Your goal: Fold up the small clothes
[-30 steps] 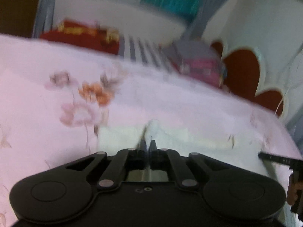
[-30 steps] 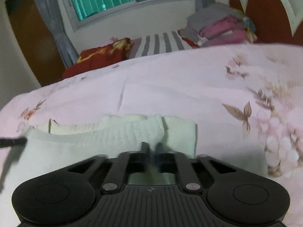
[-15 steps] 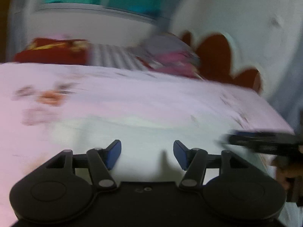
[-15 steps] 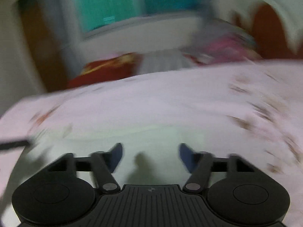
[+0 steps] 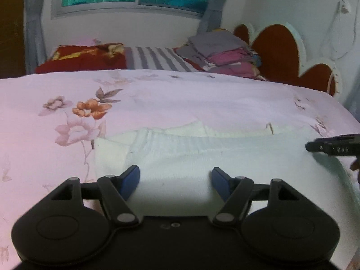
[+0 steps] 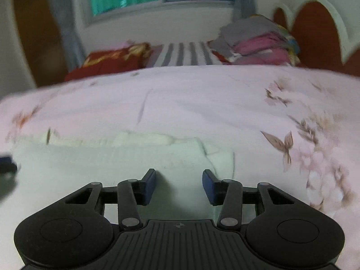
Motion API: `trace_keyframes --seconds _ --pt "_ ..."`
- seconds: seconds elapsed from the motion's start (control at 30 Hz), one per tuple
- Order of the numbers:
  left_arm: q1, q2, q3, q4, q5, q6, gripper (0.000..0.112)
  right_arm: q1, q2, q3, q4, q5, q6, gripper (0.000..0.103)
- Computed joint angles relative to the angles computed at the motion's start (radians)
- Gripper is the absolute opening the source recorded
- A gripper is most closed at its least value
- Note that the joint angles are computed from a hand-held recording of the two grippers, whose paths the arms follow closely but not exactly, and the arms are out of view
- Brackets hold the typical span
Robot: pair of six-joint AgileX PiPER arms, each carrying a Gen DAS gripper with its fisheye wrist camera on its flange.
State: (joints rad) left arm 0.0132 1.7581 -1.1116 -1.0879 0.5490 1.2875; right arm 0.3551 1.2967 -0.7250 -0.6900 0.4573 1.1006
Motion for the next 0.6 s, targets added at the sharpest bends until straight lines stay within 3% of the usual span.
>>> trace_keyframes --seconds 0.07,0.13,0.23,0.37,0.47,0.57,0.6 --pt "0.001 -0.064 0.065 -0.1 0.024 0.04 0.078 0.079 0.008 -0.04 -0.053 0.089 0.056 0.046" --pt "-0.012 -0.122 0.133 -0.178 0.053 0.105 0.08 0.166 -0.037 -0.02 -0.131 0.102 0.191 0.046" --pt "-0.093 -0.186 0.211 -0.172 0.018 0.103 0.079 0.278 -0.068 -0.001 -0.128 0.064 0.219 0.046" --pt "-0.178 -0.17 0.251 -0.157 -0.075 0.088 0.078 0.38 -0.032 0.006 -0.136 0.041 0.238 0.046" --pt "-0.141 -0.182 0.288 -0.22 -0.077 0.199 0.078 0.434 -0.032 0.04 -0.235 0.101 0.33 0.046" --pt "-0.056 -0.205 0.322 -0.242 -0.074 0.242 0.078 0.453 -0.078 0.099 -0.288 0.265 0.477 0.045" --pt "-0.031 -0.208 0.319 -0.21 -0.064 0.216 0.077 0.445 -0.104 0.124 -0.29 0.284 0.504 0.045"
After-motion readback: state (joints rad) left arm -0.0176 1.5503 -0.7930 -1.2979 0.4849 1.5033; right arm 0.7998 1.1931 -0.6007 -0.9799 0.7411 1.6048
